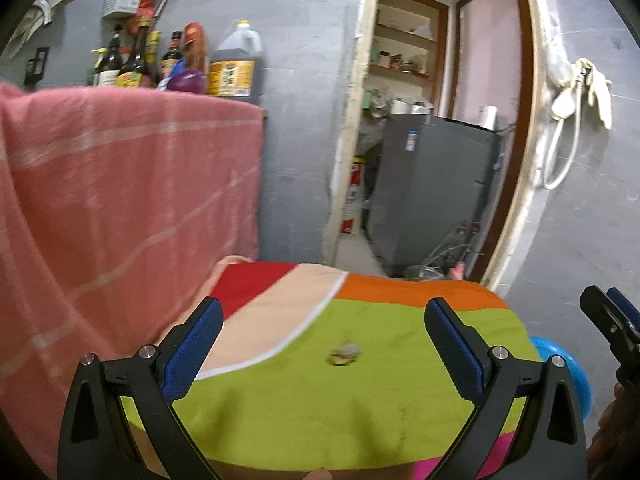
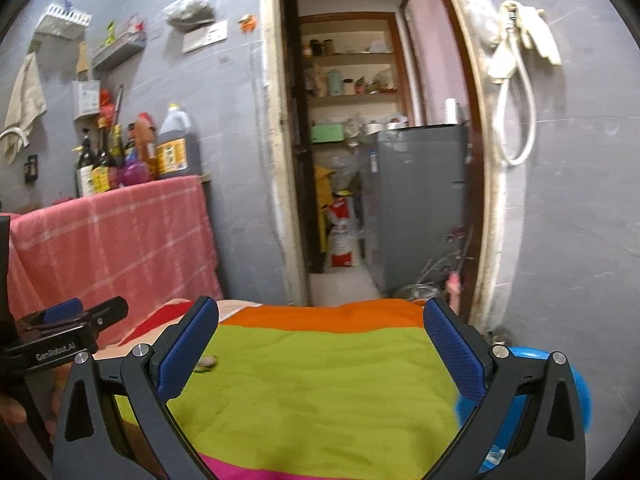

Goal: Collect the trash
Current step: 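Move both open grippers back over the blanket toward the last scraps, then grasp the grey crumpled paper with the right gripper while the left grasps the tan lump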

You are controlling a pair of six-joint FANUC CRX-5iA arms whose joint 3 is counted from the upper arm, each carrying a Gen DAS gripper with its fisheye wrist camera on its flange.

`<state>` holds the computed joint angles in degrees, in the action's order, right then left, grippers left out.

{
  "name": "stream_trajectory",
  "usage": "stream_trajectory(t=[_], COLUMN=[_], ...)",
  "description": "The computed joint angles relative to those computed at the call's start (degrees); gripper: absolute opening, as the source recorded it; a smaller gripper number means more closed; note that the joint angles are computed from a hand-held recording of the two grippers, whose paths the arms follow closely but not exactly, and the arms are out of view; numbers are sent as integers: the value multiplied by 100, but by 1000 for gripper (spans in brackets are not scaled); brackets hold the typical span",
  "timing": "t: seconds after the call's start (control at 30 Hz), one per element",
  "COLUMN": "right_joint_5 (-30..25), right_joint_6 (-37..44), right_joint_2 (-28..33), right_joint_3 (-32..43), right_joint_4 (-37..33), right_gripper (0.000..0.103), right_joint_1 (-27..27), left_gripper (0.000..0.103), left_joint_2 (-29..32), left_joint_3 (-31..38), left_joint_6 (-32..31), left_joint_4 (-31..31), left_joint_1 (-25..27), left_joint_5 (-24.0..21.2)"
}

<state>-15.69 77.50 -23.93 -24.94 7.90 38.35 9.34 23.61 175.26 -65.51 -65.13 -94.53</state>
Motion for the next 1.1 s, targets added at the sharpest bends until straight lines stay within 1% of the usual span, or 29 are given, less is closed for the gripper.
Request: stream_trajectory(t=[0.03,0.1,0.17,0.3,0.4,0.5,0.57,0.67,0.77,0.83,0.9,1.03,1.1], right_joint_5=[-19,-149,-272,-579,-872,-1216,-1529,-1961,-2590,-2899,-3194,-3655,-3831], right_joint_6=[21,450,763,1418,1798,2013,2249,2432,2712,2689,2727,2745,2752], right_joint_2=[62,199,345,637,891,1173,1390,1683,2045,2255,2450,2790,2920], right_joint_3=[43,240,395,713,967,1221,1458,1781,2232,2438,2644,3001,3146], right_joint_4=[-12,-418,-681,-1247,-1575,-1722,-1924,-2111,-2471,-2483,-2541,-2577,-2577], right_gripper=[103,103,103,103,103,103,103,99,97,94,87,80,74], right_joint_1=[57,118,174,223,226,234,207,203,134,173,188,213,221], left_gripper=[99,99,99,99,99,99,99,99,99,99,99,99,99], left_joint_2=[-32,-140,-228,-380,-431,-475,-504,-537,-575,-583,-588,-640,-658], left_joint_3=[-59,-248,-399,-670,-800,-929,-1007,-1100,-1190,-1224,-1244,-1316,-1346], left_joint_6=[44,152,210,299,257,250,265,284,322,301,279,345,336], left_joint_4=[19,87,188,564,831,1019,1131,1301,1419,1511,1599,1732,1786], left_joint_1=[5,45,122,377,584,737,834,979,1066,1134,1207,1292,1349], left_joint_5=[-32,-76,-89,8,64,145,194,228,253,267,276,340,388])
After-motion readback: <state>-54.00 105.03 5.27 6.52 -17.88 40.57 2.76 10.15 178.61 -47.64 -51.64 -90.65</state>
